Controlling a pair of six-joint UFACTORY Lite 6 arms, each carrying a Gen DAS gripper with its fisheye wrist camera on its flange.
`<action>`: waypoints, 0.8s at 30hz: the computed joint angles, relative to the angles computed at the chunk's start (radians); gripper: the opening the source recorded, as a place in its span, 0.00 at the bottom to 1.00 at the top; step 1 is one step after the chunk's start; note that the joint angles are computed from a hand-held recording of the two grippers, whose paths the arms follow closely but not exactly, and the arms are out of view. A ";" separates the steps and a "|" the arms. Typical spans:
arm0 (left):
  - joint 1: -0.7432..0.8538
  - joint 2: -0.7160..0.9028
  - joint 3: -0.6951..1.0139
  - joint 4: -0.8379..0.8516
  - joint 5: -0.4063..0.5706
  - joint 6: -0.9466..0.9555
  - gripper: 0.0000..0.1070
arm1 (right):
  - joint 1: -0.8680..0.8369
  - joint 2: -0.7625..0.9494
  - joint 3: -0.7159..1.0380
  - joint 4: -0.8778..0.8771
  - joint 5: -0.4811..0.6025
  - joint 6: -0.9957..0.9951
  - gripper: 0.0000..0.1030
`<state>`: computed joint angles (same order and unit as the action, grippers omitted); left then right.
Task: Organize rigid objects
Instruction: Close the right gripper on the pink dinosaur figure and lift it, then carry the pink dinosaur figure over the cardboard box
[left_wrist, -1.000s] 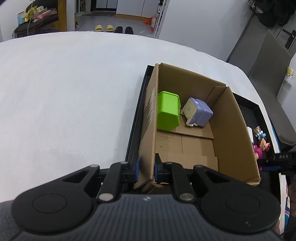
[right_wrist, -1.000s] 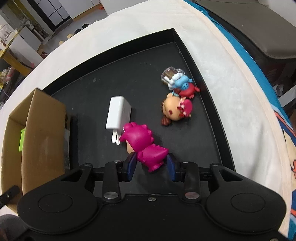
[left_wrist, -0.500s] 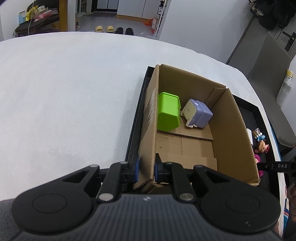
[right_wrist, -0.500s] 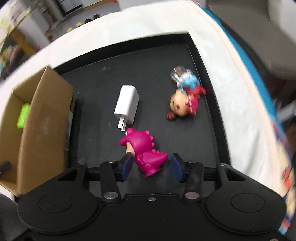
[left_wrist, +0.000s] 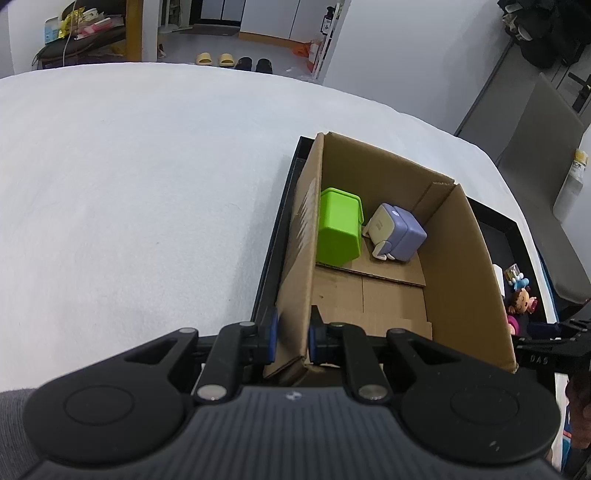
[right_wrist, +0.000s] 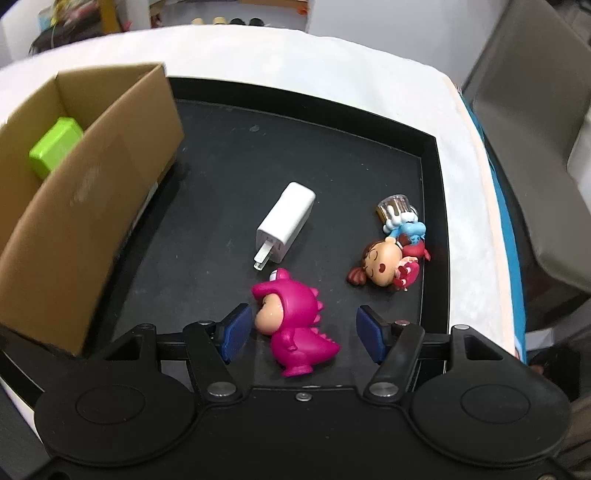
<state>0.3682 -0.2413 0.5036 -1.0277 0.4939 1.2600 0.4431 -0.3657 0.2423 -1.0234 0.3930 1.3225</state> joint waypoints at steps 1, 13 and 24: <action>0.002 -0.001 -0.002 -0.004 0.001 0.003 0.14 | 0.010 0.008 -0.004 -0.032 0.001 0.033 0.58; 0.039 -0.009 -0.013 -0.039 0.026 0.045 0.14 | 0.083 -0.057 0.011 0.136 0.066 -0.085 0.40; 0.054 -0.008 -0.013 -0.051 0.039 0.068 0.15 | 0.136 -0.149 0.122 0.343 0.195 -0.197 0.40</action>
